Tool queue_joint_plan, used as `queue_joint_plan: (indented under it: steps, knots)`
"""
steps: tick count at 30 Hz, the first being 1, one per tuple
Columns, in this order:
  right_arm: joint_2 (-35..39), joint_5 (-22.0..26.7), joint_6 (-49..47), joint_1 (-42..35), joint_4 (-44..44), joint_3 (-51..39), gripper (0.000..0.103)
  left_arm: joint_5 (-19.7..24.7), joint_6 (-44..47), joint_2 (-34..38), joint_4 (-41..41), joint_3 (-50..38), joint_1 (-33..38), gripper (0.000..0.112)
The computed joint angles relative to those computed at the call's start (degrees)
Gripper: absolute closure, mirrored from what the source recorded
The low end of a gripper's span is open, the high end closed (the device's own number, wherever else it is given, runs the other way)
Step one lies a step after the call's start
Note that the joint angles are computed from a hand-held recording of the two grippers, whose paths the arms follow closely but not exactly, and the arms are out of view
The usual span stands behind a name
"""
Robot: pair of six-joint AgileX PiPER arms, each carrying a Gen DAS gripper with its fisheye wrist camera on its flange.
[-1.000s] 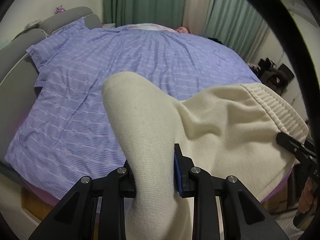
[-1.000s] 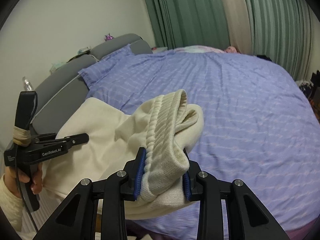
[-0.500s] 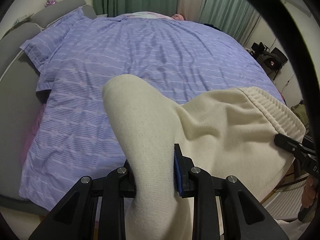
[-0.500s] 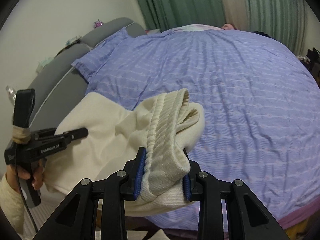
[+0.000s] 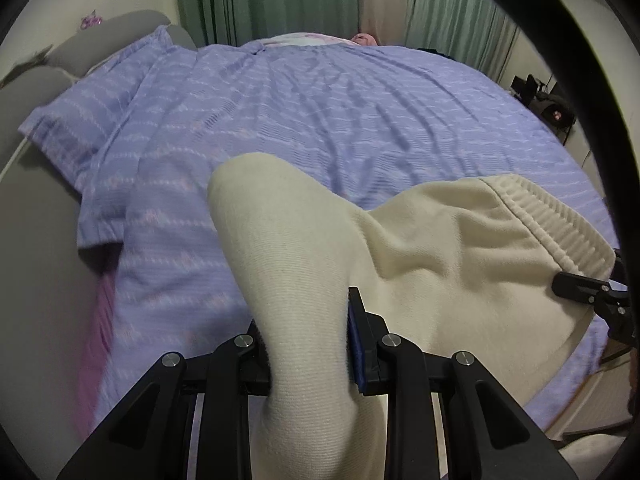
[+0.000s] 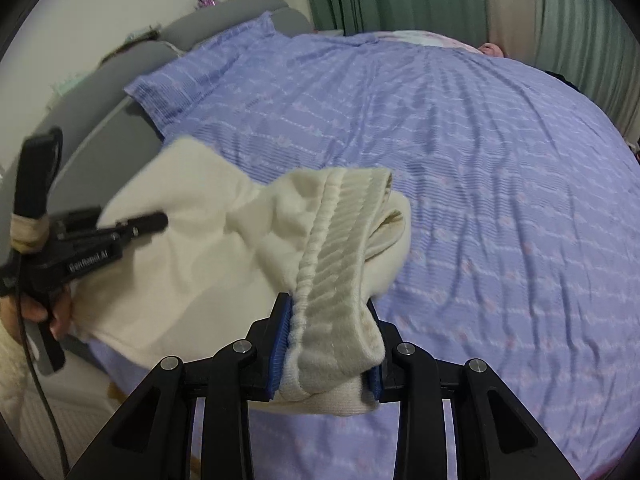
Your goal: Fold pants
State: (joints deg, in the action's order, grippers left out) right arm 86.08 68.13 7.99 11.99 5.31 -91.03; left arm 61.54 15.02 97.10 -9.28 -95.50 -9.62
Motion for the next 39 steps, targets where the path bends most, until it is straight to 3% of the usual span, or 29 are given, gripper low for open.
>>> queue_joint_plan:
  steps: [7,13,16,18,21,23,24,27,32,36,39]
  knots:
    - [12.8,-6.8,2.6,2.4,-3.8,-2.5,0.071,-6.8,4.1,11.7,1.7,-2.1,1.6,0.085]
    - [16.8,-9.6,2.3,1.7,-1.9,3.3,0.07,-7.9,3.1,17.3,3.4,1.3,3.3,0.083]
    - [16.4,-10.9,2.5,2.8,-3.1,7.6,0.07,-10.2,3.1,16.5,3.1,4.6,4.0,0.076]
    - [16.2,-11.3,3.4,2.9,-3.8,9.1,0.07,-11.1,1.1,15.8,6.5,5.5,2.8,0.063]
    - [16.4,-10.5,4.7,1.8,-3.8,9.1,0.055,-12.2,-2.5,14.7,12.3,7.0,1.5,0.05]
    - [15.8,-10.1,5.1,0.9,-4.9,9.0,0.037,-10.9,-2.7,13.7,12.4,7.3,2.3,0.048]
    - [15.5,-9.9,4.5,0.3,-4.6,9.0,0.035,-10.3,-4.0,12.5,13.4,8.1,2.2,0.046]
    - [13.4,-9.0,2.0,-1.6,-2.2,9.4,0.034,-9.1,-7.0,8.1,15.9,11.5,1.9,0.044]
    - [4.5,-7.6,3.1,-1.0,-7.9,12.5,0.032,-4.9,-12.9,-2.7,19.2,17.1,-2.1,0.044]
    - [-5.1,-4.8,-2.6,-3.4,-6.5,14.4,0.031,-0.2,-20.2,-12.7,20.2,19.1,-8.5,0.038]
    - [-13.1,-0.5,-9.6,-8.5,-3.2,13.2,0.022,4.8,-29.6,-18.1,22.0,16.2,-16.6,0.03]
